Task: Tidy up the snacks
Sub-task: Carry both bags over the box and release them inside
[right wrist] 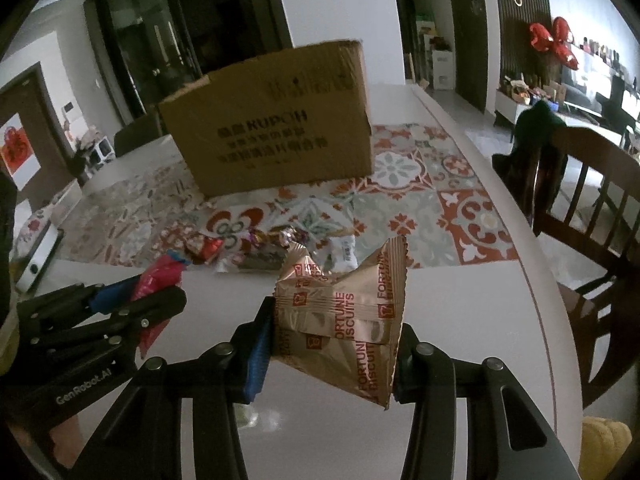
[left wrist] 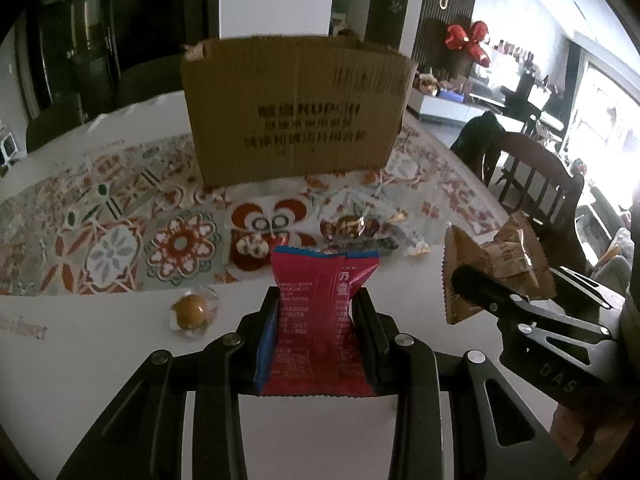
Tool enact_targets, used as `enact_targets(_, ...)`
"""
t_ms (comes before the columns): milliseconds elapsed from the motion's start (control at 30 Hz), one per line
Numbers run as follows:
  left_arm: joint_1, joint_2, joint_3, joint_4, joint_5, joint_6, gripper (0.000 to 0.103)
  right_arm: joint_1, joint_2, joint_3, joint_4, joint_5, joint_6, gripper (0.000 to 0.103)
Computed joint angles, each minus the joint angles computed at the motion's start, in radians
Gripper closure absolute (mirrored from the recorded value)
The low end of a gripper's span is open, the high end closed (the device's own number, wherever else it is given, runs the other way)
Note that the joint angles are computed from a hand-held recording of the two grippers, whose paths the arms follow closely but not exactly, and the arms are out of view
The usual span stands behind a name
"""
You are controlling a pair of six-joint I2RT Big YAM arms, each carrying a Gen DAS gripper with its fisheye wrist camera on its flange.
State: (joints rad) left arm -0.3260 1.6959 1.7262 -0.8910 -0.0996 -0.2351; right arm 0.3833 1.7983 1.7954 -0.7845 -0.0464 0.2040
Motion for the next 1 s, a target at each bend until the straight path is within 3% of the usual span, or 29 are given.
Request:
enact_targets(533, 0.008, -0.081, 0.018, 0.033, -0.026, 0.016, 0.068, 0.024, -0.044, 0.029, 0.078, 0.000, -0.026, 0.056)
enact_targets(1000, 0.030, -0.041, 0.143, 0.075, -0.071, 0.086, 0.068, 0.017, 0.029, 0.204, 0.066, -0.017, -0.039, 0.056)
